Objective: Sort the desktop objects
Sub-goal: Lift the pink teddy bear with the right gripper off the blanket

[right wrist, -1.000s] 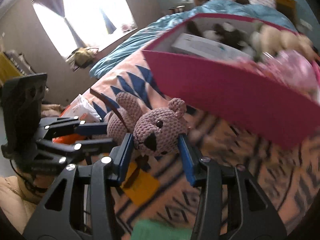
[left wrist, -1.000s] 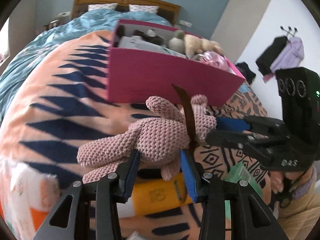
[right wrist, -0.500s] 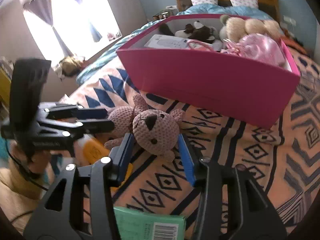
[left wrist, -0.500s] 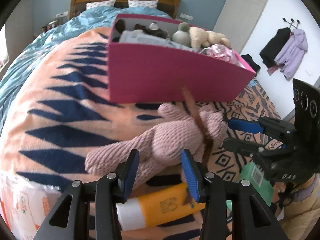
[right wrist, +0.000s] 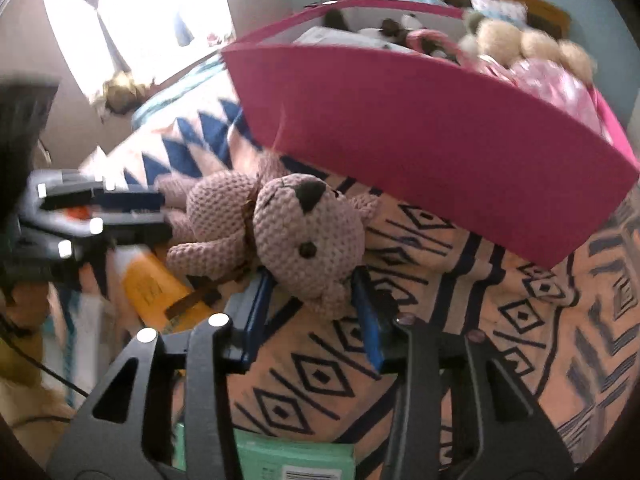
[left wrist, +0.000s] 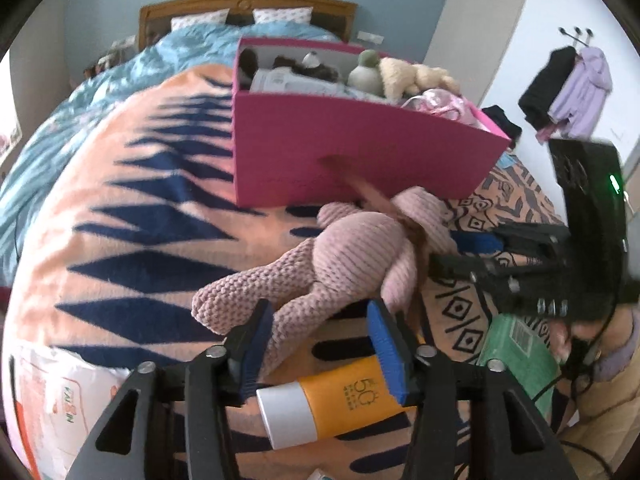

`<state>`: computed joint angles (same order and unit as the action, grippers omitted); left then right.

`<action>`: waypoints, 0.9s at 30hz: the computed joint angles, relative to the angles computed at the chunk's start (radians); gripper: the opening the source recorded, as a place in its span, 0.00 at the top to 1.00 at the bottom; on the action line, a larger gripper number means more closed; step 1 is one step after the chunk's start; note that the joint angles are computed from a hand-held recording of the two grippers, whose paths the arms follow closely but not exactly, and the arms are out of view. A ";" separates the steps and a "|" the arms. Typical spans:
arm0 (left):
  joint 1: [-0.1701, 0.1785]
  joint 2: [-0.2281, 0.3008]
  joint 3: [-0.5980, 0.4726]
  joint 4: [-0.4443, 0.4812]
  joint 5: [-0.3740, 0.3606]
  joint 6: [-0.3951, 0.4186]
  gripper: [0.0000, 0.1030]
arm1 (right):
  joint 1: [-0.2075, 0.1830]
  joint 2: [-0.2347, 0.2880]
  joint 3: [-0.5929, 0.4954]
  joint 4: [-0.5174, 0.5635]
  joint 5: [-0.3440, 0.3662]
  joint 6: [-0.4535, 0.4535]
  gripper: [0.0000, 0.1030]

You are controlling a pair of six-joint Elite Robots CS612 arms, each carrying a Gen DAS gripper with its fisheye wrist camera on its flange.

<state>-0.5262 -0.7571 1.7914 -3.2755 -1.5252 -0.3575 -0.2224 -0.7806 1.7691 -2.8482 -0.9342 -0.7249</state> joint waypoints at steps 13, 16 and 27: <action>-0.001 0.039 -0.077 0.086 0.088 0.008 0.45 | 0.006 0.011 -0.046 -0.001 0.047 0.090 0.60; 0.010 0.042 -0.084 0.071 0.067 -0.022 0.47 | 0.007 0.014 -0.051 -0.014 0.058 0.097 0.59; 0.036 0.050 -0.101 0.062 0.007 -0.083 0.47 | 0.035 0.025 -0.021 -0.179 -0.032 0.031 0.51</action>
<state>-0.4905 -0.7069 1.6908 -3.2134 -1.5182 -0.4406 -0.1870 -0.7555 1.7479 -3.0276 -0.9662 -0.6937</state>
